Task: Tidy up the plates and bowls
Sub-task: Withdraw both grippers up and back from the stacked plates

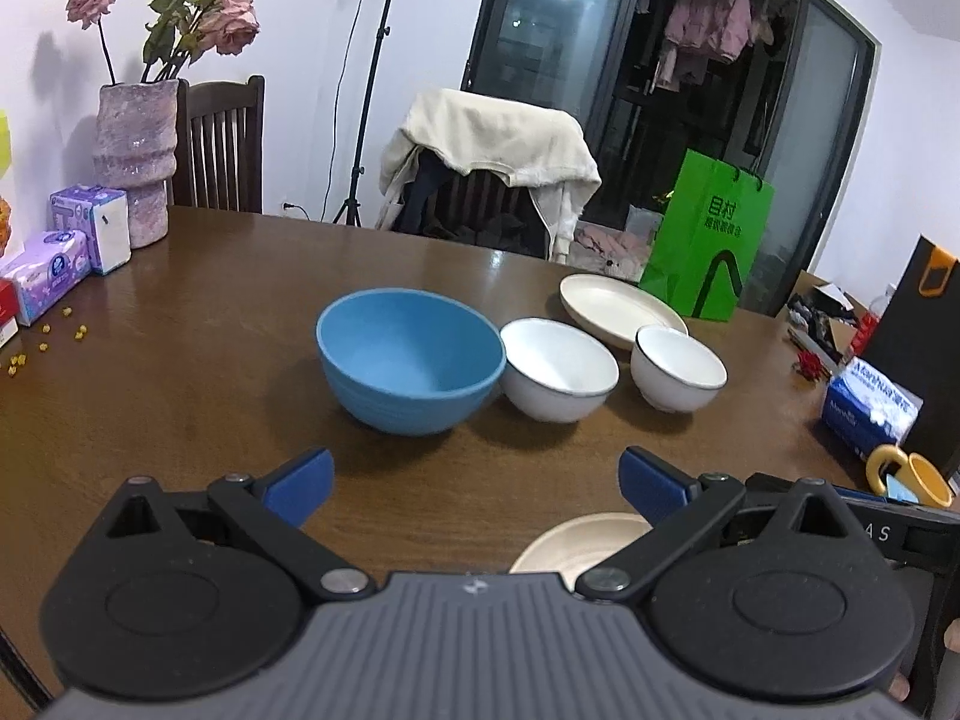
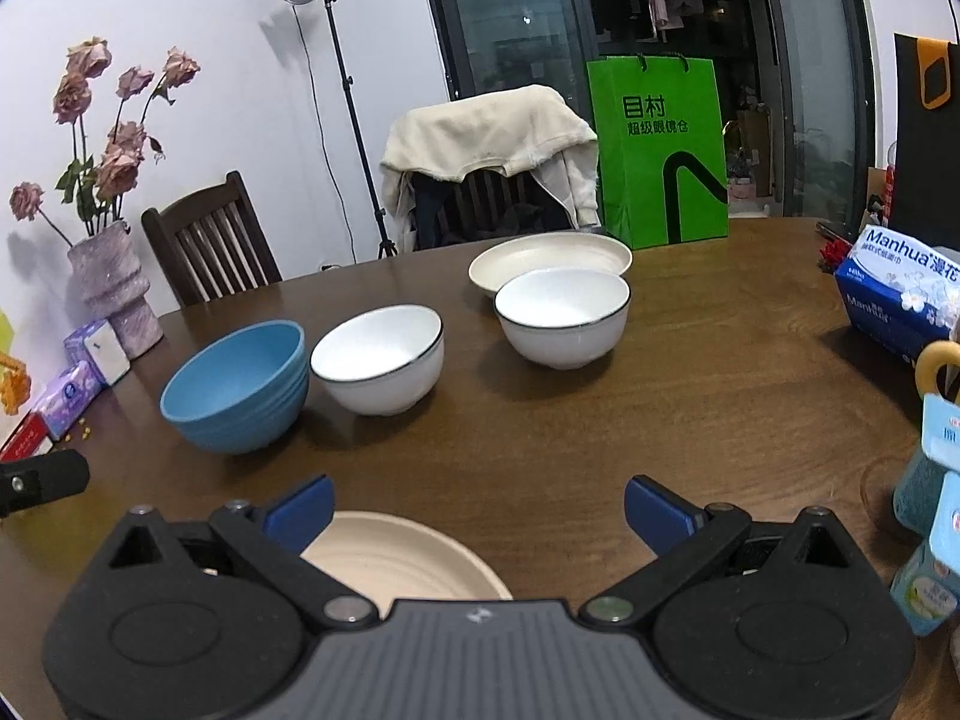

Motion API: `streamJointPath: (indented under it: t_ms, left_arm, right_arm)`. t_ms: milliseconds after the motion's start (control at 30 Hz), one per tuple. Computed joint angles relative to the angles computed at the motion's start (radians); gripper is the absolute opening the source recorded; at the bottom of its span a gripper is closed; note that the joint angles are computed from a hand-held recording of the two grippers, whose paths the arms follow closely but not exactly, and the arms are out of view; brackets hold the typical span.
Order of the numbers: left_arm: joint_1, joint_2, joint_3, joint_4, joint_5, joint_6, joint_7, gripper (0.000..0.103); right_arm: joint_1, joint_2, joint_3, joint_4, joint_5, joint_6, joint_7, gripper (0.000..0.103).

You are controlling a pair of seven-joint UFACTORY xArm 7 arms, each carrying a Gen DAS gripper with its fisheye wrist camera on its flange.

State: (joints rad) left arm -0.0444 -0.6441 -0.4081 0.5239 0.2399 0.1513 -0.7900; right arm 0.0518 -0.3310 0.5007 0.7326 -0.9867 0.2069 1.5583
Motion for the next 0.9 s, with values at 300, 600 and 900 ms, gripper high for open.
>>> streamJointPath:
  t_ms: [300,600,900]
  left_arm:
    - [0.082,0.079,-0.026,0.09,0.027,-0.046,-0.018,0.103]
    - [0.159,0.177,-0.065,0.21,0.075,-0.03,-0.07,0.103]
    - [0.204,0.292,-0.089,0.347,0.196,-0.01,-0.162,0.103]
  right_arm:
    - [0.038,0.078,-0.067,0.094,0.005,0.029,-0.042,0.103]
    - [0.129,0.192,-0.17,0.214,0.045,0.102,-0.113,0.103]
    - [0.205,0.283,-0.286,0.304,0.121,0.096,-0.228,0.103]
